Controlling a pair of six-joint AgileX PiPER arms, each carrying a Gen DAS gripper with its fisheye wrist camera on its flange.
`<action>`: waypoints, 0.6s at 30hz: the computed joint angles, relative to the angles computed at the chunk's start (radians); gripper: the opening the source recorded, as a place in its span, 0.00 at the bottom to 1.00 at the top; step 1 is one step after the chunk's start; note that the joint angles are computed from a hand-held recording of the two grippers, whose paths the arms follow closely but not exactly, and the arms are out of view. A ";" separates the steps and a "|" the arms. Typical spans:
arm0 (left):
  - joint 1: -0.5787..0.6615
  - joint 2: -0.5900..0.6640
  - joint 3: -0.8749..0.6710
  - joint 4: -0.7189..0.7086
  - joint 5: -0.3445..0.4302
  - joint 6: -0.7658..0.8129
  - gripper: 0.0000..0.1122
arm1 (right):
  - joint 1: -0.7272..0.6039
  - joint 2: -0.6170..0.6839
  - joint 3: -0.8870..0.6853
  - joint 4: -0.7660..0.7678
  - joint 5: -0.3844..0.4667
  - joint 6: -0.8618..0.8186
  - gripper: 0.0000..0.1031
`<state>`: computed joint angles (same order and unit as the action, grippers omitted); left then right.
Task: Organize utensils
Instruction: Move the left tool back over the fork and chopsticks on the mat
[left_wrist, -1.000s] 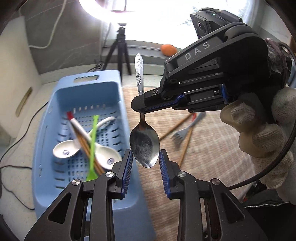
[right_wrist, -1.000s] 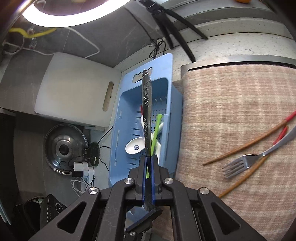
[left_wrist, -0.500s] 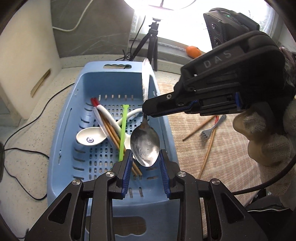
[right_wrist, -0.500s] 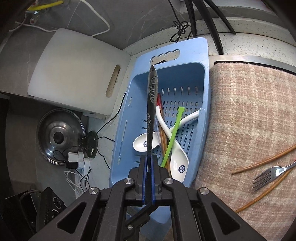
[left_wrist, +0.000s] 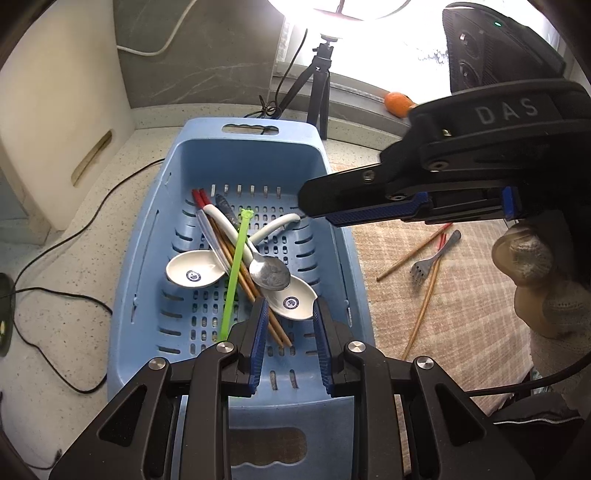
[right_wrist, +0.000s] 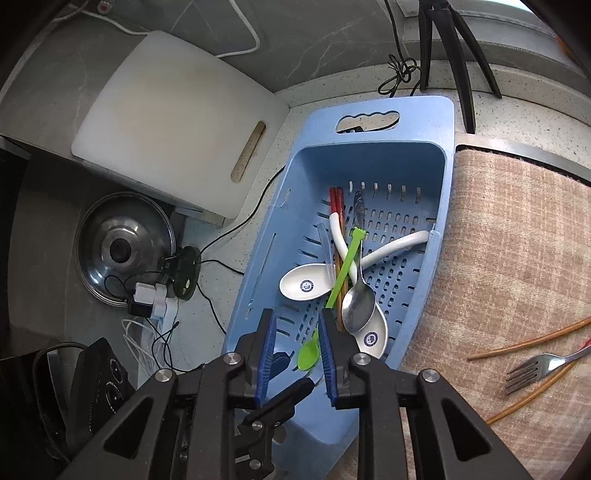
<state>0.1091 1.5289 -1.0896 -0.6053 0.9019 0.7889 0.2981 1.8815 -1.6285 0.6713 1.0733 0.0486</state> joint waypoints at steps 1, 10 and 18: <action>-0.003 0.001 -0.002 0.001 0.004 -0.004 0.20 | -0.008 -0.009 0.011 0.005 0.001 -0.013 0.21; -0.076 -0.018 0.001 0.010 -0.010 -0.055 0.21 | -0.142 -0.121 0.155 0.023 0.007 -0.097 0.22; -0.205 -0.021 -0.015 0.027 -0.023 -0.112 0.21 | -0.326 -0.215 0.271 0.020 0.058 -0.211 0.22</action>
<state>-0.0962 1.5079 -1.1046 -0.5784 0.8791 0.6768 -0.0283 1.6670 -1.3572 0.6913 1.1311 -0.1628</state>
